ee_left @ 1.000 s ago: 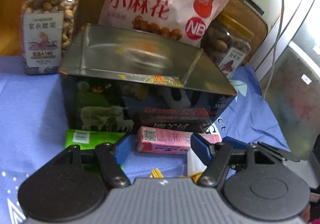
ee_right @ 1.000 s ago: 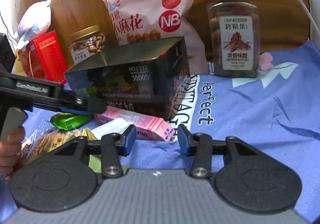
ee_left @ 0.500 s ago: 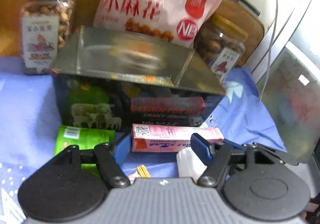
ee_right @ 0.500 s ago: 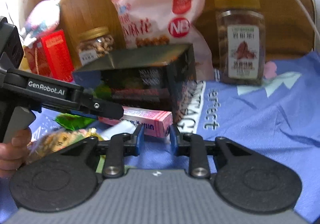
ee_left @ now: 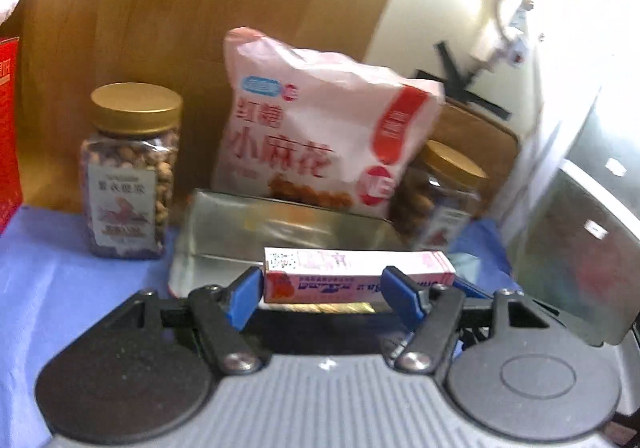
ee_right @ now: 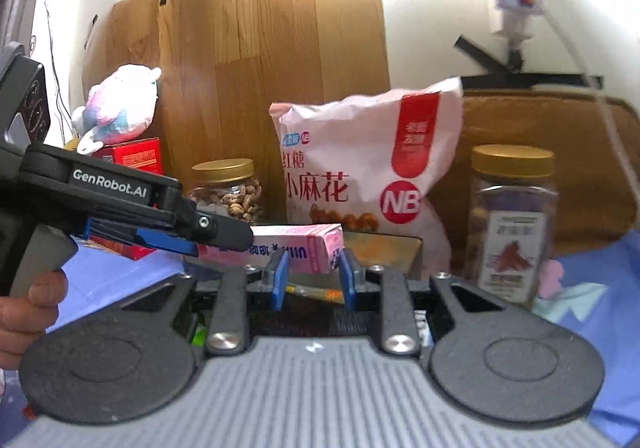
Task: Organize snacks
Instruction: 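Carry the pink box into the tin and open the left tool, then grasp the green snack packet with the left tool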
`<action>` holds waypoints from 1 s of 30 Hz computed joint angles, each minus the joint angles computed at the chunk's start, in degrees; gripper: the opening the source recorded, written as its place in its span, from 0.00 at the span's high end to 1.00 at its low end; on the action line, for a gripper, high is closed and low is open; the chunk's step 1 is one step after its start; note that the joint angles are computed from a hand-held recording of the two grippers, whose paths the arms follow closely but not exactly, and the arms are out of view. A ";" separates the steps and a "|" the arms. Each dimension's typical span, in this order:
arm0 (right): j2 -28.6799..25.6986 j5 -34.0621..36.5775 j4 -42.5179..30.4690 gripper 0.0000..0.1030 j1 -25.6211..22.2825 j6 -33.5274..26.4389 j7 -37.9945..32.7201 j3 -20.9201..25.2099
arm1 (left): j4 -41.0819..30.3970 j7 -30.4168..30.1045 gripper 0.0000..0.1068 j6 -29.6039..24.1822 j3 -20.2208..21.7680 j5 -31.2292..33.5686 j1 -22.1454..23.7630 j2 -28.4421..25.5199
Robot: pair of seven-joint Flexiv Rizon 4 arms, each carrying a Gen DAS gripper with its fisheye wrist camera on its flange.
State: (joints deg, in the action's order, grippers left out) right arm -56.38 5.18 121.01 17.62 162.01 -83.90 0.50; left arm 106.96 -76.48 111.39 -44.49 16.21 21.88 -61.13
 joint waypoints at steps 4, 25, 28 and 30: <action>-0.05 -4.00 -3.36 0.70 -1.40 -7.38 2.37 -0.21 | -4.90 0.33 0.39 -3.33 4.14 -4.41 -4.01 0.08; 2.33 -27.19 4.22 0.52 -7.67 -10.85 13.84 4.35 | 5.32 1.77 0.31 -4.06 -2.57 1.23 10.86 -3.18; 3.15 -25.89 3.20 0.51 -5.42 -17.48 13.54 4.03 | 5.19 3.84 0.33 -6.76 -3.65 -1.28 11.73 -4.81; 3.41 -25.02 2.28 0.51 -4.61 -20.65 13.17 4.13 | 5.09 5.68 0.38 -8.23 -4.79 -2.63 12.30 -6.12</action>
